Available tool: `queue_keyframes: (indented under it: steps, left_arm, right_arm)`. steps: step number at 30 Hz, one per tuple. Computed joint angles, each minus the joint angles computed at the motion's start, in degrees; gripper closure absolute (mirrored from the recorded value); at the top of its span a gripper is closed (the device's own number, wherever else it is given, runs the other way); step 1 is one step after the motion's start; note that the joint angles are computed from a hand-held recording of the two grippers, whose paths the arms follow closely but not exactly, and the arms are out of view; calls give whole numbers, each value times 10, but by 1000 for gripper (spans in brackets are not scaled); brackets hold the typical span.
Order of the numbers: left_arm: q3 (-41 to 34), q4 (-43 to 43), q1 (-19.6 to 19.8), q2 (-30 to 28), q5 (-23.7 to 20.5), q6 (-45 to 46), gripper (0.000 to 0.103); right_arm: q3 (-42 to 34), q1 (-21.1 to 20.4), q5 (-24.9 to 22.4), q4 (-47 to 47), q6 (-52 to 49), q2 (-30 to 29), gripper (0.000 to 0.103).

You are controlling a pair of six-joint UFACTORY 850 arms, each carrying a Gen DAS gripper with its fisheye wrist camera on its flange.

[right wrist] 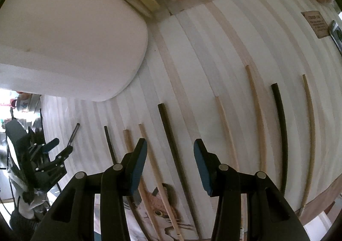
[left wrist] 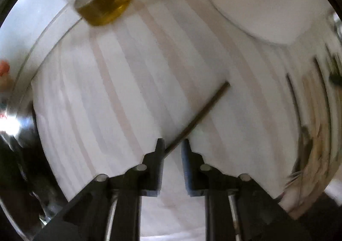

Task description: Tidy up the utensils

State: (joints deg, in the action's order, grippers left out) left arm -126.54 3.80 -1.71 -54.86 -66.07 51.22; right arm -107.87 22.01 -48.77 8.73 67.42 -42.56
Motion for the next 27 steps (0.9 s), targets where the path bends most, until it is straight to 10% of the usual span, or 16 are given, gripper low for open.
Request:
queue_keyframes:
  steps: [7, 13, 18, 27]
  left_arm:
    - [-78, -94, 20, -46, -193, -126, 93]
    - [78, -111, 30, 51, -149, -136, 91]
    - [106, -158, 68, 79, -136, -229, 68]
    - [150, -195, 115, 84, -165, -434, 67]
  right_arm:
    - [-5, 1, -5, 3, -3, -4, 55]
    - [1, -1, 5, 11, -16, 2, 55]
    - [17, 1, 17, -3, -10, 22, 55]
    - [60, 6, 34, 3, 3, 45, 56]
